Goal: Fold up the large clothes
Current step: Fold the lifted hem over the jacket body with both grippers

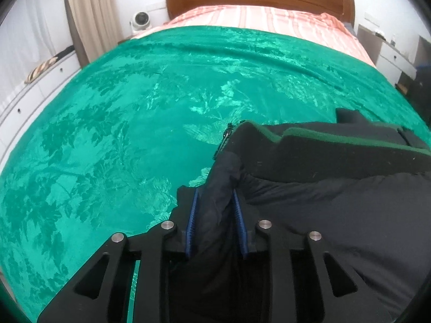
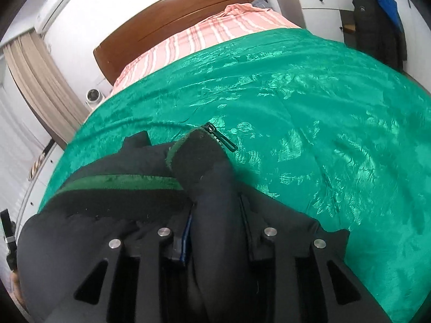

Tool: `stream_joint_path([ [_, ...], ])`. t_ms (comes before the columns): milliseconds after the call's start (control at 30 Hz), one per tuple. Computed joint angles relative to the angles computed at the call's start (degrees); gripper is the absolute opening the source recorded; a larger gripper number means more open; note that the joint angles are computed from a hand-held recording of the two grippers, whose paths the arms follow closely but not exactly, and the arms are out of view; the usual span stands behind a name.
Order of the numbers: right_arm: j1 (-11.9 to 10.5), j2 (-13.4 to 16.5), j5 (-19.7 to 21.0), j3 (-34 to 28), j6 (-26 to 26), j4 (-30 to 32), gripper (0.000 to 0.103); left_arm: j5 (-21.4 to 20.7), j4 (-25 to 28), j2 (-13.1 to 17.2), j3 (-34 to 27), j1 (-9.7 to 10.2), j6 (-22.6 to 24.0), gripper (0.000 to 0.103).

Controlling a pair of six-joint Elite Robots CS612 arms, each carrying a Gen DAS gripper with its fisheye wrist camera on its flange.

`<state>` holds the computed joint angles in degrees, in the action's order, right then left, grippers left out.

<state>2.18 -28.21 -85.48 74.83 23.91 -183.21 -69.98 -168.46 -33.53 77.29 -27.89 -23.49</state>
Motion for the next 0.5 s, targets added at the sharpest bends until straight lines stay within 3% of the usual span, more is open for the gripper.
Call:
stream_joint_path([
  [67, 0.1, 0.2, 0.6, -0.3, 0.6, -0.6, 0.03, 1.0, 0.3, -0.1, 0.1, -0.4, -0.3, 0.032],
  [100, -0.2, 0.3, 1.3, -0.2, 0.8, -0.9, 0.032, 1.7, 0.8, -0.1, 0.1, -0.52, -0.8, 0.04],
  [200, -0.8, -0.3, 3.6, 1.3, 2.0, -2.0, 0.051, 4.6, 3.1, -1.3, 1.0, -0.76, -4.7, 0.07],
  [267, -1.2, -0.9, 4.1, 2.4, 4.0, -3.1, 0.066, 5.4, 1.5, -2.9, 3.0, -1.03, -5.5, 0.074],
  [300, -1.1, -1.7, 2.9, 3.6, 5.2, -4.5, 0.08, 5.6, 0.0, -3.7, 4.1, -1.23, -5.0, 0.075],
  [333, -0.9, -2.5, 0.8, 5.2, 6.1, -6.9, 0.09, 5.3, -3.1, -5.0, 6.0, -1.61, -3.4, 0.078],
  [400, -0.4, -4.6, -3.2, 9.2, 6.6, -13.1, 0.091, 4.9, -8.0, -6.7, 8.6, -2.35, 0.3, 0.087],
  [500, 0.1, -7.4, -4.9, 14.9, 6.0, -20.4, 0.094, 2.7, -14.2, -9.1, 11.4, -3.77, 7.7, 0.098],
])
